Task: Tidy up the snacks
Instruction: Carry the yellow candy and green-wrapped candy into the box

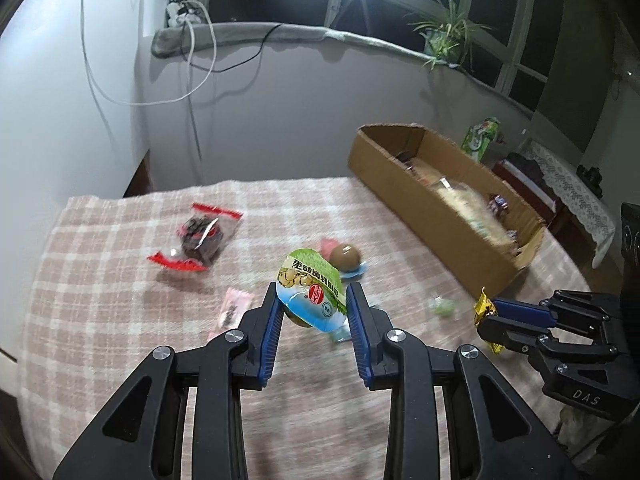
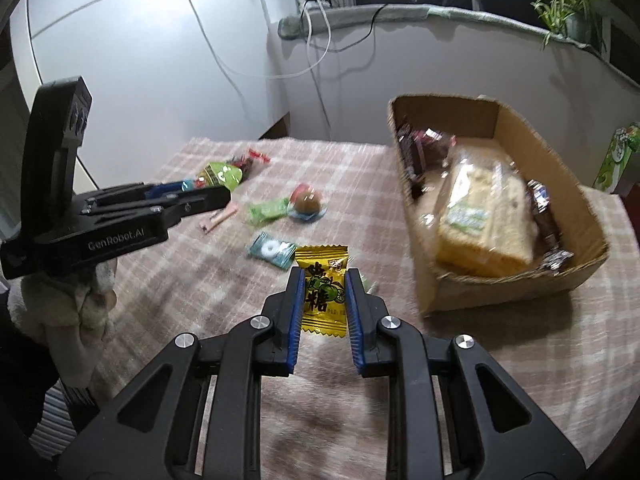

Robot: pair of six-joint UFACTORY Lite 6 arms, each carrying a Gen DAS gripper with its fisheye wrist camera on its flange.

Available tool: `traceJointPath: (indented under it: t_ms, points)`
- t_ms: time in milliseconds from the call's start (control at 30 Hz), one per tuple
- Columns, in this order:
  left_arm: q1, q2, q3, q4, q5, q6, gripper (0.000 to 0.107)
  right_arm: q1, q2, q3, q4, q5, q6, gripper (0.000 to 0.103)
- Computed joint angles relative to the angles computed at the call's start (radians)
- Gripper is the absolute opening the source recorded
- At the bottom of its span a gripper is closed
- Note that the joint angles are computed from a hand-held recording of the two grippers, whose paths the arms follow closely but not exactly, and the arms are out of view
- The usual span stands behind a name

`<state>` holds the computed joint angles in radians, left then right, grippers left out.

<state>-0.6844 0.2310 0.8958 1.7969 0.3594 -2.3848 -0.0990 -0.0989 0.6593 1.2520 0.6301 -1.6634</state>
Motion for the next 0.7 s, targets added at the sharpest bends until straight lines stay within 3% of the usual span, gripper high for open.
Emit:
traceJointPath:
  t_ms: [400, 700]
  points:
    - [-0.042, 0.118, 0.216, -0.105, -0.015, 0.128, 0.030, -0.133, 0.112, 0.214, -0.045, 0.056, 0.011, 0.021]
    - [-0.061, 0.249, 0.423, -0.249, -0.037, 0.296, 0.030, -0.179, 0.301, 0.473, -0.067, 0.066, 0.063, 0.021]
